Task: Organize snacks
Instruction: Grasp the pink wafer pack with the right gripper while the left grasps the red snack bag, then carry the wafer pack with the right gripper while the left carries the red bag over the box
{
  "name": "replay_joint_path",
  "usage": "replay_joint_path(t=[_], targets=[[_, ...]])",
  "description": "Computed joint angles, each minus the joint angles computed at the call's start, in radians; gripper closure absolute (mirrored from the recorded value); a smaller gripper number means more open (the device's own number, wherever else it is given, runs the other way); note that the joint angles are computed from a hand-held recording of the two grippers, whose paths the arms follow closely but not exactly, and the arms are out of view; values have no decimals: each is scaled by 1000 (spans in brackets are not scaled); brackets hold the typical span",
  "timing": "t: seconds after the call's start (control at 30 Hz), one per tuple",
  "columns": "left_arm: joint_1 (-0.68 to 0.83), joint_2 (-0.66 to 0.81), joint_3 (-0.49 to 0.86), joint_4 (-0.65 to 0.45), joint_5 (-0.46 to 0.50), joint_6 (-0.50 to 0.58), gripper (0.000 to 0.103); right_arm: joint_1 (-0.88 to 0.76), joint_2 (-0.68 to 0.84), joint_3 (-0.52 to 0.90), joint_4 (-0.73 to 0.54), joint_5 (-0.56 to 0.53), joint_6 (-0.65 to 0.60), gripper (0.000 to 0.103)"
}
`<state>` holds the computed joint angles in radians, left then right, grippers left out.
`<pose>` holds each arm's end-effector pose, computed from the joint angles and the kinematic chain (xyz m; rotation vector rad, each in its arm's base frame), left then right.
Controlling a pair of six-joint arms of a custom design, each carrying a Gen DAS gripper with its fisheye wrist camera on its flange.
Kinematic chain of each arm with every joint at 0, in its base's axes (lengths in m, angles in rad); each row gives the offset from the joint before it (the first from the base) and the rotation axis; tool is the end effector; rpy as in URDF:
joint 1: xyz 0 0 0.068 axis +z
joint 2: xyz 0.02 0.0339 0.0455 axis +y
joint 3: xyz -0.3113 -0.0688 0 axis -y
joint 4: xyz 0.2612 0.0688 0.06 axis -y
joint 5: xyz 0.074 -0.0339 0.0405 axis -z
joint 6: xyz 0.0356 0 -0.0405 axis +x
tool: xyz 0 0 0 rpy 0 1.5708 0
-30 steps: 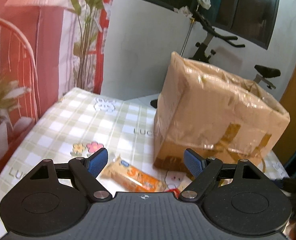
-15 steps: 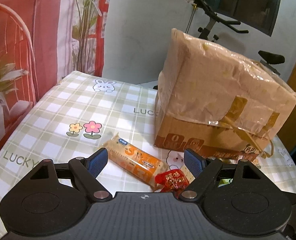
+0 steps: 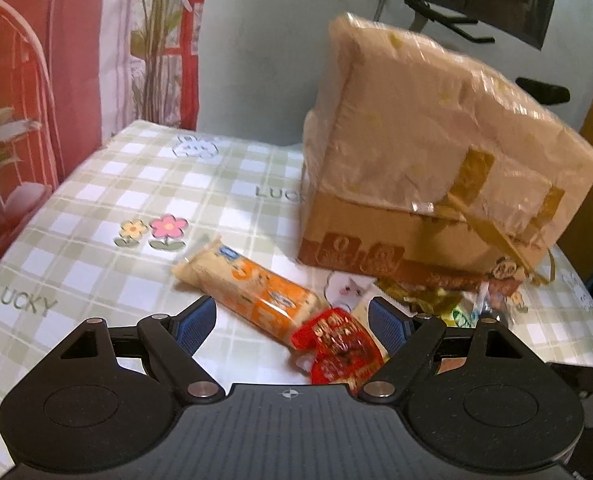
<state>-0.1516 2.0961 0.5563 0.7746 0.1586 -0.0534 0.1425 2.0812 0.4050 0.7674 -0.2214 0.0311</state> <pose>0.3183 -0.0543 0.0480 0.1940 2.3337 -0.2870 0.2672 0.0462 0.0333 -0.2326 2.4702 0.3484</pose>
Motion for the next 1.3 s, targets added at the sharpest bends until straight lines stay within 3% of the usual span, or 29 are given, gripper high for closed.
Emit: replay_joint_path(t=[0.23, 0.4, 0.57, 0.63, 0.67, 0.77, 1.07, 1.3], targets=[[-73, 90, 45, 3, -57, -33, 19, -65, 3, -63, 97, -28, -10, 30], [-110, 144, 83, 5, -93, -86, 29, -101, 6, -89, 133, -46, -13, 30], [-117, 190, 111, -7, -100, -136, 29, -124, 13, -97, 148, -71, -11, 30], [-105, 200, 90, 44, -73, -140, 40, -124, 17, -97, 153, -73, -7, 30], [-100, 199, 77, 68, -59, -135, 51, -121, 24, -94, 158, -71, -3, 30], [-116, 174, 38, 107, -103, -104, 59, -127, 28, -99, 168, -78, -3, 30], [-74, 93, -126, 254, -26, -92, 61, -157, 1, -134, 204, -109, -1, 30], [-77, 74, -148, 294, -19, -99, 61, -170, -37, -188, 307, -148, 22, 30]])
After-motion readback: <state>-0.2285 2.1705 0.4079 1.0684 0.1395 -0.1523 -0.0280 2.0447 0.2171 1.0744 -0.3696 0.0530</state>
